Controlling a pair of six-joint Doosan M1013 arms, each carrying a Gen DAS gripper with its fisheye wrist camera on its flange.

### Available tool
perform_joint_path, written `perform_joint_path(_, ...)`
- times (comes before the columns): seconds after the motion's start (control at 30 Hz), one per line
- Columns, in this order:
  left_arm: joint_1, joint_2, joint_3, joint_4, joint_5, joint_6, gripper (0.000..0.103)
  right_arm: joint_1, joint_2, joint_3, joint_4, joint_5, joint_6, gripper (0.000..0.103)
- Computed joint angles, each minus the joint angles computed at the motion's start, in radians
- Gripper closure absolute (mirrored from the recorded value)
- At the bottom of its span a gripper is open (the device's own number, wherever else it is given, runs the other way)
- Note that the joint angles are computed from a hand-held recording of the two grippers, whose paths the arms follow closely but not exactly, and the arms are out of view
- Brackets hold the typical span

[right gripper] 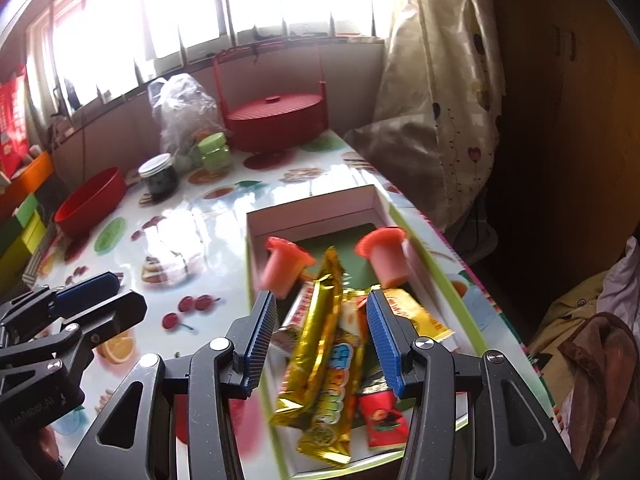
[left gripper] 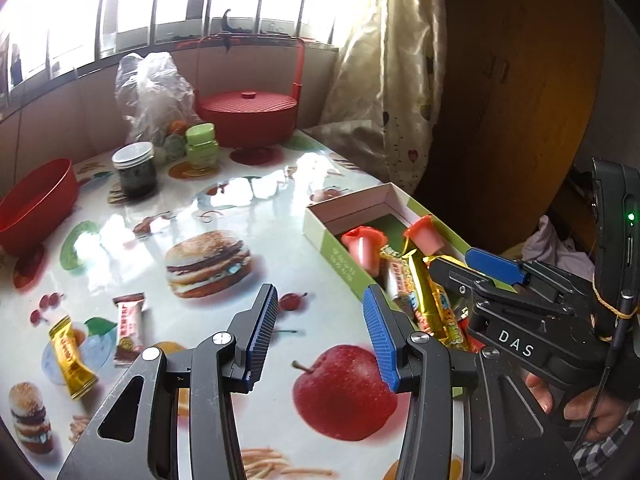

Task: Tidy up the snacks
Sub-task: 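Move both open tools back over the remaining snacks on the table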

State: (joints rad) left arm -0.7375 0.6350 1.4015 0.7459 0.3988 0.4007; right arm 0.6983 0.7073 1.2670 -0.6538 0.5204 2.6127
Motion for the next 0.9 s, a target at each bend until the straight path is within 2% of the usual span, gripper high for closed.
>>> perform_joint_path(0.43, 0.008, -0.031, 0.064, 0.09, 0.011, -0.137, 0.057, 0.022, 0.026, -0.047, 0.057, -0.007, -0.088, 0.056)
perform_joint_path(0.9, 0.036, -0.077, 0.158, 0.182, 0.052, -0.328, 0.057, 0.043, 0.09, -0.15, 0.264, -0.008, -0.315, 0.056)
